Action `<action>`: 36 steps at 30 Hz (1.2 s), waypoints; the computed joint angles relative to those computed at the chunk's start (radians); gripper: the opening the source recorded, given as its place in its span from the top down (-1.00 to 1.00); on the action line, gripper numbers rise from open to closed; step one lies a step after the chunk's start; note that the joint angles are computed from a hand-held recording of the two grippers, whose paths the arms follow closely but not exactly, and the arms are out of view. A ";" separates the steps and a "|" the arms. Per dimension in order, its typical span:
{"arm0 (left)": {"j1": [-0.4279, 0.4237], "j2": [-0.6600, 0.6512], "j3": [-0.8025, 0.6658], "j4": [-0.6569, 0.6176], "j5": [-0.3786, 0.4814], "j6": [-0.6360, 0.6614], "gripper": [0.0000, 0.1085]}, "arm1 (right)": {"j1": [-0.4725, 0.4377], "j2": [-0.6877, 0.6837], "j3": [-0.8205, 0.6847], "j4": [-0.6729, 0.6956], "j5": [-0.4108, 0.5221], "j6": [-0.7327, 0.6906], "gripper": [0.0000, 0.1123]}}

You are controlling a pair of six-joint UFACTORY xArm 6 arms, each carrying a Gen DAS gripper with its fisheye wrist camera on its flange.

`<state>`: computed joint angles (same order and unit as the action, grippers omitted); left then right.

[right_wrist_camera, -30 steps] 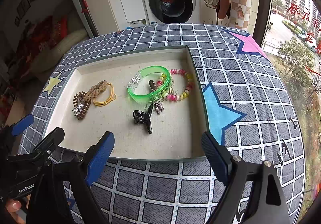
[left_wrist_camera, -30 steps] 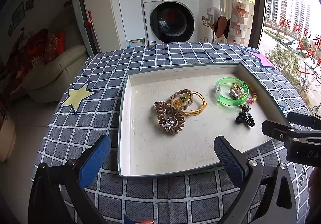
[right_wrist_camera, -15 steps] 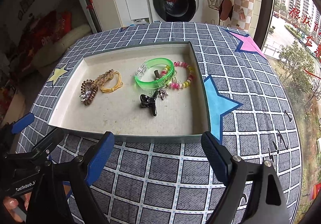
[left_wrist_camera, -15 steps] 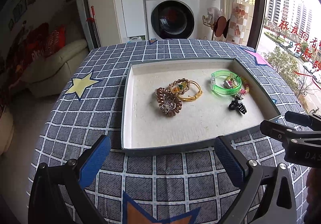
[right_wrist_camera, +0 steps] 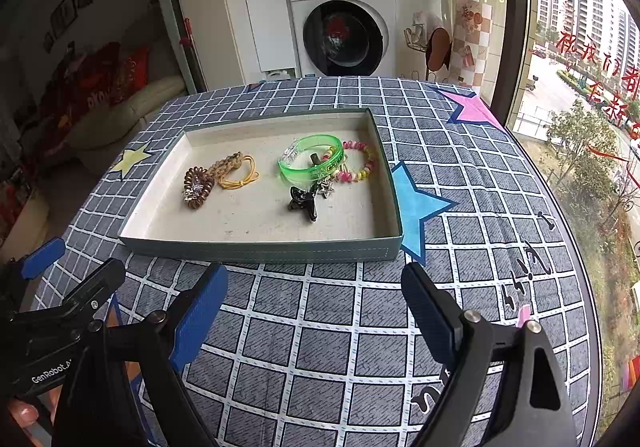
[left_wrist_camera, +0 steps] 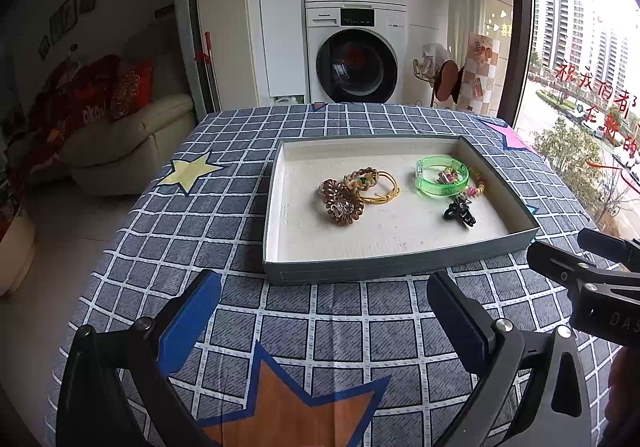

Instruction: Organize jewelry

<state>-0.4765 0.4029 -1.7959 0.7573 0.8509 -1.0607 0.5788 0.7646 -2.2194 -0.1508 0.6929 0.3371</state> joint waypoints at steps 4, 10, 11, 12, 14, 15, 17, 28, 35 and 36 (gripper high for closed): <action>-0.015 -0.010 0.013 0.053 0.008 -0.032 -0.90 | 0.004 -0.058 0.099 -0.061 -0.067 0.041 -0.61; -0.016 -0.004 0.014 0.052 0.014 -0.051 -0.90 | 0.009 -0.072 0.128 -0.133 -0.083 0.084 -0.61; -0.016 0.000 0.011 0.052 0.018 -0.054 -0.90 | 0.009 -0.074 0.131 -0.142 -0.084 0.088 -0.61; -0.017 0.003 0.008 0.054 0.024 -0.056 -0.90 | 0.010 -0.074 0.133 -0.155 -0.085 0.096 -0.61; -0.018 0.009 0.001 0.050 0.032 -0.053 -0.90 | 0.012 -0.074 0.135 -0.184 -0.085 0.112 -0.61; -0.019 0.012 -0.002 0.050 0.036 -0.053 -0.90 | 0.013 -0.075 0.139 -0.190 -0.088 0.118 -0.61; -0.020 0.017 -0.005 0.049 0.039 -0.051 -0.90 | 0.013 -0.075 0.141 -0.194 -0.089 0.125 -0.61; -0.016 0.018 -0.001 0.035 0.036 -0.050 -0.90 | 0.020 -0.069 0.134 -0.201 -0.083 0.128 -0.61; -0.016 0.016 0.000 0.033 0.036 -0.051 -0.90 | 0.021 -0.071 0.135 -0.203 -0.083 0.132 -0.61; -0.016 0.015 0.000 0.032 0.038 -0.051 -0.90 | 0.021 -0.071 0.136 -0.203 -0.083 0.134 -0.61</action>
<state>-0.4923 0.4182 -1.7958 0.7888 0.8885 -1.1113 0.6001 0.6935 -2.0833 -0.3539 0.6098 0.4711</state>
